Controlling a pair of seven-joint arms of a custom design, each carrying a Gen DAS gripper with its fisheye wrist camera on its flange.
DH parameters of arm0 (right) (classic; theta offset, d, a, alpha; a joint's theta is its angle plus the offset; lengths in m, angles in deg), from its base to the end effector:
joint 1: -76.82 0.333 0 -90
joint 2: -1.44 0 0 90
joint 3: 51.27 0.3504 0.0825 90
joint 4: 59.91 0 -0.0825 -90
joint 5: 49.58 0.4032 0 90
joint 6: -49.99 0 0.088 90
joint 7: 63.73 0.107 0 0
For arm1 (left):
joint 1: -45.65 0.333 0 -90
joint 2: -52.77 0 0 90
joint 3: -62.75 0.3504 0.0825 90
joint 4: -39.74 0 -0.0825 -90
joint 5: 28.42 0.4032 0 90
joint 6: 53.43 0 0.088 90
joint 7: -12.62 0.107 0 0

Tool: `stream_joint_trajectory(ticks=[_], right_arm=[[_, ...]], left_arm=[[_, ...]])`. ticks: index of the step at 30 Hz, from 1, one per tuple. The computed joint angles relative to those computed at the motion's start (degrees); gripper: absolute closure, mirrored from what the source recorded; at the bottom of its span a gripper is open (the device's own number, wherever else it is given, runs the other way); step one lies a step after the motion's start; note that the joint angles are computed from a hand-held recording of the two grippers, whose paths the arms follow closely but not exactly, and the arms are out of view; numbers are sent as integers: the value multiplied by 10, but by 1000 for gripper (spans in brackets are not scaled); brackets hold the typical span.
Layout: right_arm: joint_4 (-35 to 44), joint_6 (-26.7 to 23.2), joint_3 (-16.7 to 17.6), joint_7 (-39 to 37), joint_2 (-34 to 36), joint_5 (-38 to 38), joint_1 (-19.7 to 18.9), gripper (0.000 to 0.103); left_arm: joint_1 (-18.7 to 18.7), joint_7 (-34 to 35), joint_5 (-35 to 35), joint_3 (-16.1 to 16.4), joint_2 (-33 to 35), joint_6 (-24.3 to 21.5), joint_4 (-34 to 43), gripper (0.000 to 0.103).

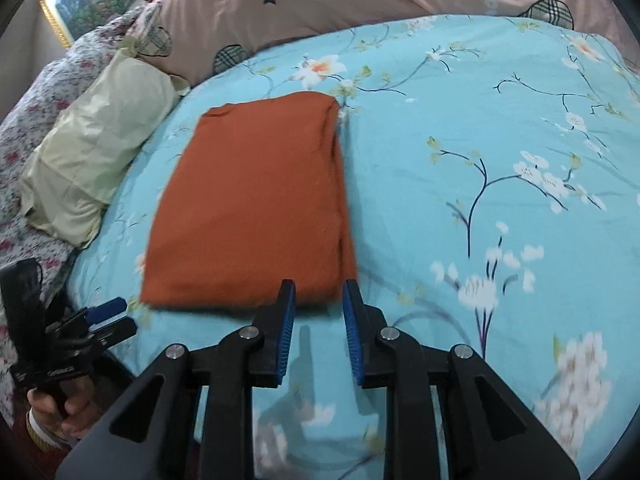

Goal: Fold small clothes
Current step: 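Lift both grippers open away from the folded sweater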

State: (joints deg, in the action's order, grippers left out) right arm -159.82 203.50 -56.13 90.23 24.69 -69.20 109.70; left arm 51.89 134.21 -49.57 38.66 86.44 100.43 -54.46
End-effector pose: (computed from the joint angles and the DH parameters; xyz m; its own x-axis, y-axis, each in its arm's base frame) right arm 0.6319 0.3571 0.4221 -0.2585 -0.9277 -0.2694 -0.7993 0.3620 -0.4796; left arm 0.7374 -0.1664 0.3649 -0.4845 -0.8399 0.2447 -0.7821 0.2906 -0.5512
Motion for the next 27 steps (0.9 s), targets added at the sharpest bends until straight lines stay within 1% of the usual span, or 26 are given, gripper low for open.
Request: stream_joint_trajectory(ticks=[1,2,3,4,5,7,9,11,13,15,17,21,23,25,26,27], right_arm=[[-4,0,-1,3,-5,-5,5,77],[-6,-1,-1,4,-8,-11,9,76],[-7,-2,2,0,-10,-12,9,70],[-8,-2,7,-7,-12,-9,7,60],[-8,-3,15,-20,-12,-3,3,54],[-5,-9,25,-46,-11,7,0,32],[-10,-4,28,-58,-14,13,0,24],[-19,8,32,-65,-20,22,0,21],[-26,10,34,-73,-25,31,0,16],[-29,2,31,-75,-29,27,5,15],[-30,-9,29,-71,-31,20,10,15],[-28,-11,37,-81,-30,32,2,14],[-20,-16,38,-88,-25,35,1,13],[-10,-22,35,-90,-18,31,4,9],[-2,-29,34,-94,-12,28,5,9],[7,-38,34,-99,-7,28,6,9]], left_arm=[[-5,-8,6,8,-10,10,-14,21],[-10,-16,14,15,-16,10,-19,21],[-13,-22,21,20,-21,9,-24,21],[-14,-27,27,23,-26,9,-30,20],[-20,-36,36,30,-32,12,-38,20],[-19,-40,42,31,-38,24,-49,20],[-17,-43,48,31,-43,21,-56,20],[-15,-47,53,33,-46,20,-60,20],[-12,-46,52,30,-51,27,-67,19],[-5,-39,47,24,-55,36,-75,19],[1,-34,42,20,-59,36,-81,19],[-11,-42,60,33,-64,42,-83,19],[-20,-51,75,40,-66,56,-82,19],[-23,-53,87,41,-61,71,-76,16],[-34,-64,102,51,-59,87,-74,16],[-40,-75,115,57,-56,93,-71,16]])
